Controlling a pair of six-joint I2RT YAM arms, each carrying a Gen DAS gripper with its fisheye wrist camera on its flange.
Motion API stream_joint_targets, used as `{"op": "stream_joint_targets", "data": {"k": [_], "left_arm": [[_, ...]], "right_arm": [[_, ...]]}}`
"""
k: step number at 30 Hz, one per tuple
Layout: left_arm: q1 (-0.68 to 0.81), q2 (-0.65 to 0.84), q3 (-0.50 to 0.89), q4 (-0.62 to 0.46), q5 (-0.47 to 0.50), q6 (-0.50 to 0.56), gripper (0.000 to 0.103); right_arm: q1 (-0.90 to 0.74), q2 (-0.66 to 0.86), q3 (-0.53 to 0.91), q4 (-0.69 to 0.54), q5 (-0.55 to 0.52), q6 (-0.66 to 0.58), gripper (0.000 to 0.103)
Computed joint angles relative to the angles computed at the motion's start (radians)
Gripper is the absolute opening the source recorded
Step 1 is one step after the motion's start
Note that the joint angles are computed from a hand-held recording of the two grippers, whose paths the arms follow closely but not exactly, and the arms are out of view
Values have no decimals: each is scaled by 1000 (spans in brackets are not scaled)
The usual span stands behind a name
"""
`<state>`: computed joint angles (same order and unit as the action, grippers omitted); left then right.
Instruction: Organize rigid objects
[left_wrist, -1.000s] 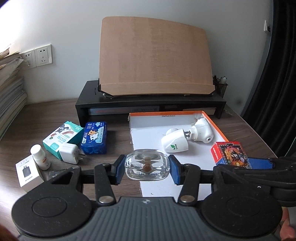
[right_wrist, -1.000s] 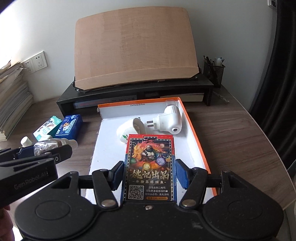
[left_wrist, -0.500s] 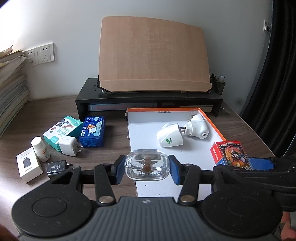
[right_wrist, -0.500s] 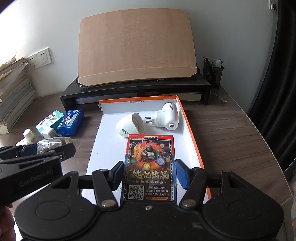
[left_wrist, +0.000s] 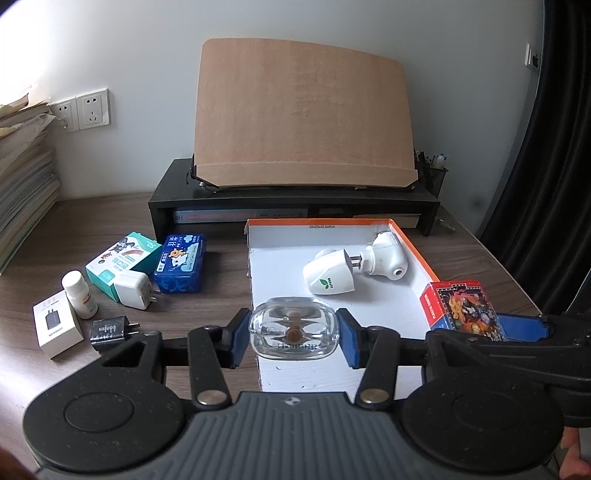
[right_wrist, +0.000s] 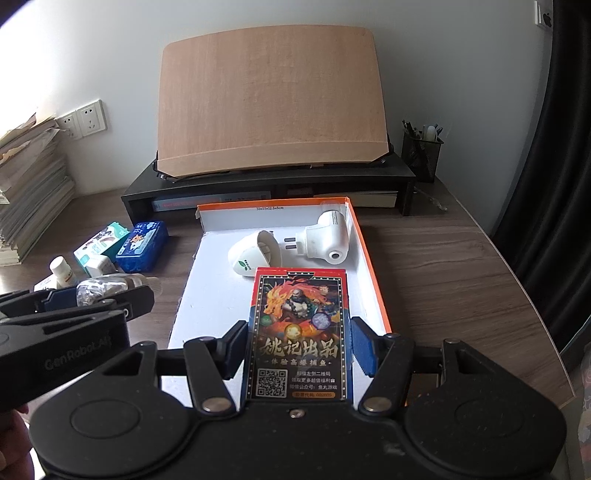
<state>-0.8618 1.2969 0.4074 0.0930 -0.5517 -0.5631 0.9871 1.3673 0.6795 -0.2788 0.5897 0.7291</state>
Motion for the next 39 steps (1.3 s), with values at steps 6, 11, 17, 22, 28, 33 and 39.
{"op": "stream_joint_targets", "data": {"k": [6,11,17,22,28,33,39], "left_arm": [[-13,17,10,-2,-13,-11,50],[-18,28,17,-6,-16,-29,50],[-21,52,36,-23,-20,-51,50],[-27,67,44,-31,-24,-62,50],[-26,77,54,-37,-28,-70,50],[-30,87,61,-33,-40,-77,50],[-31,98,67,-29,-51,-86,50]], "right_arm": [[-6,-7,-9,8,-5,-6,71],[-7,-11,-13,10,-8,-7,71],[-16,-13,-18,20,-20,-21,71],[-28,-14,-29,40,-37,-38,71],[-44,-18,-39,61,-54,-63,71],[-52,-19,-49,83,-65,-85,71],[-66,-23,-61,107,-81,-112,71]]}}
